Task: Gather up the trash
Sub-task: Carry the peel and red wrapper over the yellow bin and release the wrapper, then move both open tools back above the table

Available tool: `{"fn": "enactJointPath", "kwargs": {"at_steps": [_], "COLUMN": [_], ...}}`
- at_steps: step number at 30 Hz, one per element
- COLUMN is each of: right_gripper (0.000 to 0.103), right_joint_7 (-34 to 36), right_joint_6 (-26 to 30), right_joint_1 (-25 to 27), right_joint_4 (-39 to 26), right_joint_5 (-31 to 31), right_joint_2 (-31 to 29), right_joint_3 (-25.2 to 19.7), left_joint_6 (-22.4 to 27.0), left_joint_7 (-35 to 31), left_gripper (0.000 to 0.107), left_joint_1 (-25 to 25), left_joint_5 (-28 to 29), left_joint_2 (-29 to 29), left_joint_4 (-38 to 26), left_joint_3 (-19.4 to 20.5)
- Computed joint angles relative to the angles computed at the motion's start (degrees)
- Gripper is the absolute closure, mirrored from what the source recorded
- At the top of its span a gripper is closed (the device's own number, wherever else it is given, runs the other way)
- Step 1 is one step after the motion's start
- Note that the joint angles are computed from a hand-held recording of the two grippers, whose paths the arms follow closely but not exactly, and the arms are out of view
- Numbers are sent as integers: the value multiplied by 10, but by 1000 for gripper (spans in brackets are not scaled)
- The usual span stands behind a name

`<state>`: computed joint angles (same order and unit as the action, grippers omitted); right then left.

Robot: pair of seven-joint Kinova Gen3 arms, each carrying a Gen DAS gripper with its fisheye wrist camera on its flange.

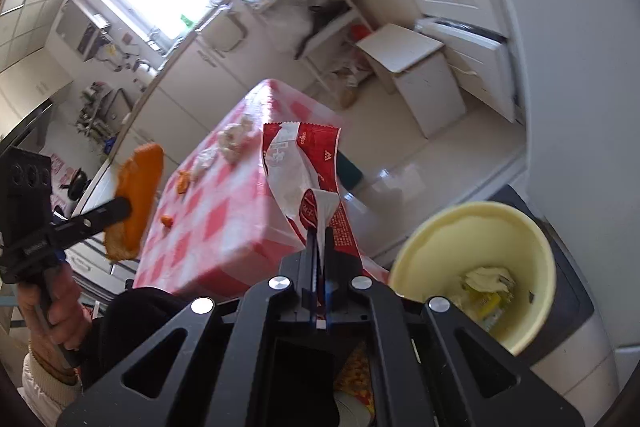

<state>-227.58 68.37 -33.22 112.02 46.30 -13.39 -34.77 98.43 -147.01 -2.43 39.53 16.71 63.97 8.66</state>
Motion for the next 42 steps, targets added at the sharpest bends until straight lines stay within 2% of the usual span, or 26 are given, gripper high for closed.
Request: {"fn": "enactJointPath", "kwargs": {"at_steps": [5,9,11,12,14,15,17,20,21,23,30,36,39,42], "right_gripper": [97,97,94,75,49,48,46,46,44,40,35,30,24,20], "right_joint_7": [-45,-63,-64,-66,-86,-93,-101,-97,-95,-81,-19,60,107,159], "right_joint_6": [-14,-53,-74,-83,-82,-78,-74,-57,-50,-30,44,117,122,101], "right_joint_1": [4,16,24,30,44,49,54,57,58,58,33,-6,-24,-42], "right_joint_4": [37,72,86,92,98,98,99,88,84,66,-14,-119,-174,-228], "right_joint_5": [-46,-75,-91,-99,-105,-105,-107,-106,-103,-98,-42,46,95,140], "right_joint_2": [-16,-25,-28,-29,-30,-29,-32,-32,-31,-25,14,72,107,146], "right_joint_3": [-2,4,9,12,0,-6,-12,-20,-23,-25,-9,11,32,57], "left_joint_6": [-39,-73,-90,-100,-132,-155,-183,-221,-240,-269,-275,-262,-257,-259], "left_joint_7": [44,98,124,134,136,129,118,87,73,51,1,-24,-23,-11], "left_gripper": [88,88,82,75,63,59,57,43,36,30,22,18,18,17], "left_joint_1": [86,146,169,179,188,189,187,161,153,139,95,46,12,-26], "left_joint_5": [-60,-102,-122,-131,-145,-150,-157,-125,-111,-87,-29,14,31,38], "left_joint_2": [-15,-8,-3,-1,-9,-19,-33,-68,-84,-110,-141,-148,-137,-118], "left_joint_4": [45,70,77,84,104,122,142,170,183,203,202,183,165,135], "left_joint_3": [18,27,30,31,31,30,28,22,18,9,-25,-60,-77,-91]}}
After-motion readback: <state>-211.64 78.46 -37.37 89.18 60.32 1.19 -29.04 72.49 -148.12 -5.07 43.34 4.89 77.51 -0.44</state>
